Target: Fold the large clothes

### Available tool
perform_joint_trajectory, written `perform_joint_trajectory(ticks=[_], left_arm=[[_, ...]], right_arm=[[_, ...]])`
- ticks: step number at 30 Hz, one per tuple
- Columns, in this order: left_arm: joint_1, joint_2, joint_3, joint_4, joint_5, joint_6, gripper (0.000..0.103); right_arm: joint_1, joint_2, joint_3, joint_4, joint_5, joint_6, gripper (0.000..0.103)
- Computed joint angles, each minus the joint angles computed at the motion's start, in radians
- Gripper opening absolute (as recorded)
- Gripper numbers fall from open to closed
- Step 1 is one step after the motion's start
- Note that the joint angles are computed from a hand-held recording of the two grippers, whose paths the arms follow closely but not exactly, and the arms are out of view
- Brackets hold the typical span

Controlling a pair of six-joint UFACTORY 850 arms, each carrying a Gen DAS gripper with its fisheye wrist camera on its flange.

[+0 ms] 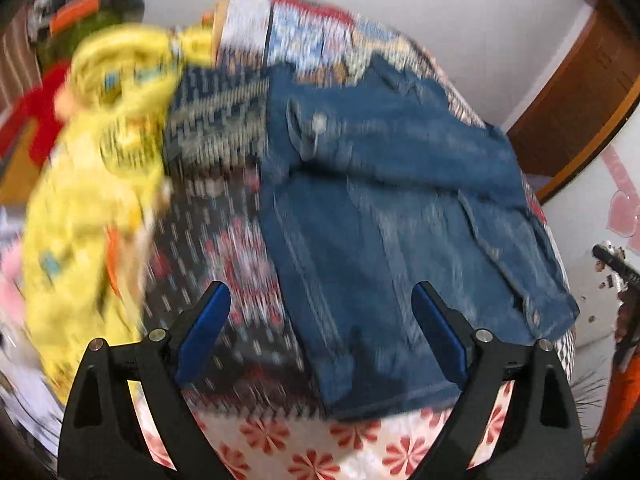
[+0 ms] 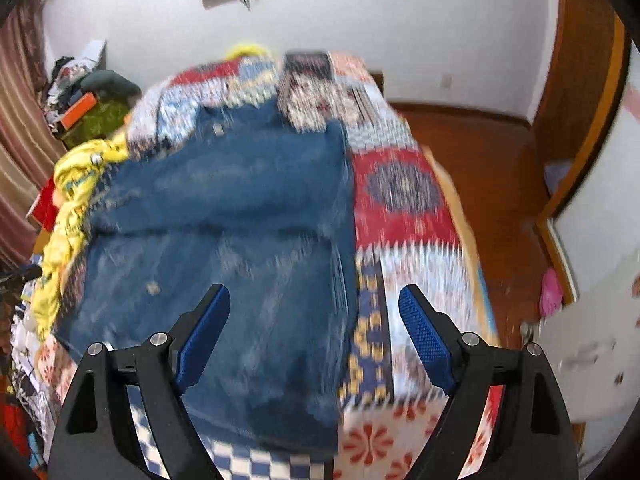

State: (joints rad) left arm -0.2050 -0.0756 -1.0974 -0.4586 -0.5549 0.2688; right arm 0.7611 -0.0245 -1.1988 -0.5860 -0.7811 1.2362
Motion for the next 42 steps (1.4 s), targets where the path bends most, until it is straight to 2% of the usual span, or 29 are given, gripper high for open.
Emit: perform_joint_trajectory(ticks=[6,10,12,14,15,16,17,18,19,20,23,24,25,27,30,35,42], left_arm=[[0.015,-0.016,0.099,-0.169,-0.057,0.037,0.092],[0.037,-0.034,0.137,-0.376,-0.127,0.141,0.091],[0.042,-0.026,0.15,-0.434,-0.132,0.173,0.09],[0.048,-0.021,0.16,-0.512,-0.164,0.237,0.074],[0.046,-0.018,0.163,-0.526,-0.169,0.245,0.072],[0.039,-0.014,0.164,-0.516,-0.158,0.233,0.067],[0.034,-0.01,0.164,-0.511,-0.152,0.228,0.056],[0.027,-0.007,0.162,-0.487,-0.139,0.207,0.052],[0.023,-0.001,0.163,-0.468,-0.123,0.191,0.038],[0.025,0.003,0.16,-0.466,-0.116,0.194,0.026],[0.029,0.024,0.15,-0.479,-0.106,0.22,0.013],[0.023,0.03,0.14,-0.465,-0.098,0.214,0.012],[0.02,0.034,0.131,-0.451,-0.087,0.218,0.011],[0.009,0.041,0.101,-0.431,-0.058,0.229,0.01],[0.005,0.04,0.048,-0.462,-0.043,0.28,0.01],[0.023,0.004,-0.07,-0.53,-0.06,0.369,0.01],[0.037,-0.144,-0.319,-0.547,-0.061,0.362,0.01]], right_arm=[[-0.018,0.027,0.109,0.201,0.049,-0.021,0.084],[-0.034,0.047,0.169,0.328,0.147,-0.053,0.084],[-0.035,0.058,0.188,0.35,0.198,-0.049,0.084],[-0.034,0.054,0.183,0.362,0.211,-0.06,0.084],[-0.033,0.051,0.181,0.363,0.217,-0.063,0.083],[-0.034,0.053,0.186,0.382,0.238,-0.085,0.077],[-0.038,0.054,0.189,0.409,0.26,-0.113,0.07],[-0.043,0.053,0.189,0.446,0.28,-0.154,0.066],[-0.041,0.047,0.187,0.447,0.281,-0.157,0.065],[-0.04,0.038,0.176,0.441,0.268,-0.163,0.057],[-0.037,0.018,0.148,0.428,0.249,-0.176,0.037],[-0.036,0.019,0.149,0.42,0.248,-0.18,0.032],[-0.032,0.015,0.136,0.385,0.232,-0.167,0.02],[-0.037,0.015,0.122,0.386,0.241,-0.202,0.014],[-0.034,0.011,0.09,0.297,0.23,-0.165,0.013],[-0.067,-0.006,0.013,0.215,0.264,-0.172,0.012],[-0.125,-0.093,-0.162,0.054,0.279,-0.123,0.011]])
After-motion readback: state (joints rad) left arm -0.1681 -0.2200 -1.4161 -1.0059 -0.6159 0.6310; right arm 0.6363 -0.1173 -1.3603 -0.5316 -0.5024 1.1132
